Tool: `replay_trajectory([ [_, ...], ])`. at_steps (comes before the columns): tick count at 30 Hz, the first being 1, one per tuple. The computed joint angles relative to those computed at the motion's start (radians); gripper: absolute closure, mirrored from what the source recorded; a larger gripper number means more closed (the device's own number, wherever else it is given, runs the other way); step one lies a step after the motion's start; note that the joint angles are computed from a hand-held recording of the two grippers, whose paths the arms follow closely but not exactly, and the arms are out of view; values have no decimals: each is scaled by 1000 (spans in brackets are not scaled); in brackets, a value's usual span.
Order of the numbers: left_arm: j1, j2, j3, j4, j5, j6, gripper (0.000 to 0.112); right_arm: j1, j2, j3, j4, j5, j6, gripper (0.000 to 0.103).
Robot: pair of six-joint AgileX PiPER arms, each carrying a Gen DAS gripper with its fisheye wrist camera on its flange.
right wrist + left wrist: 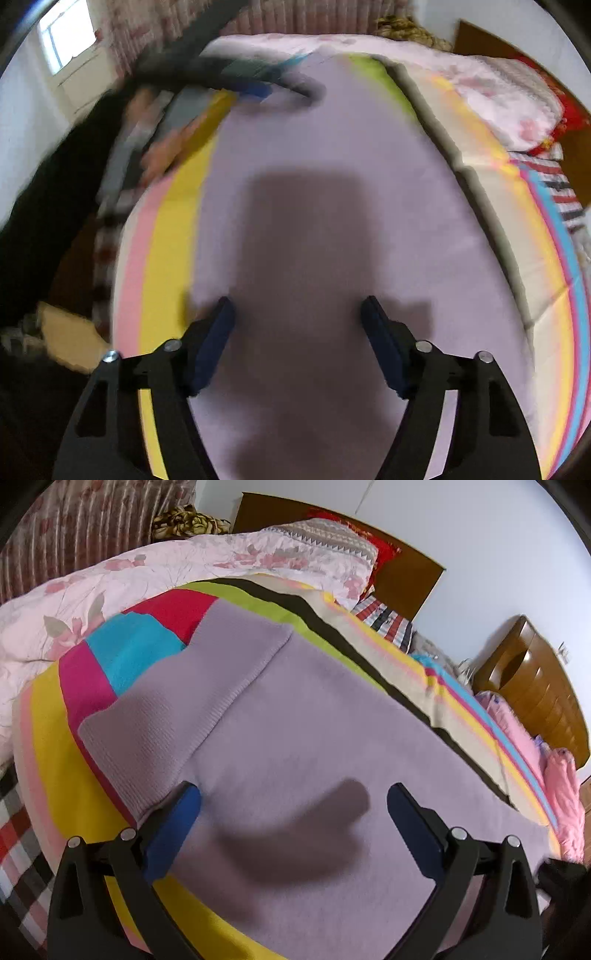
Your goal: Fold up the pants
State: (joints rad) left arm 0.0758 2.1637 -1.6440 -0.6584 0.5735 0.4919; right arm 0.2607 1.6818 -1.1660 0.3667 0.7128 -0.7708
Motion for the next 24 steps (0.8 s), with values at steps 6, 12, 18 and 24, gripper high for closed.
replay_trajectory([
  [6, -24, -92, 105, 110, -80, -149, 17, -5, -26, -14, 87, 2, -5, 39],
  [12, -108, -293, 423, -64, -273, 78, 17, 50, -60, 81, 112, -31, -64, 33],
  [18, 64, -412, 600, -608, -112, 460, 18, -76, -80, 50, 340, 101, -283, 61],
  [24, 125, -442, 695, -770, 3, 672, 41, 14, -1, -33, 288, 128, -244, 80],
])
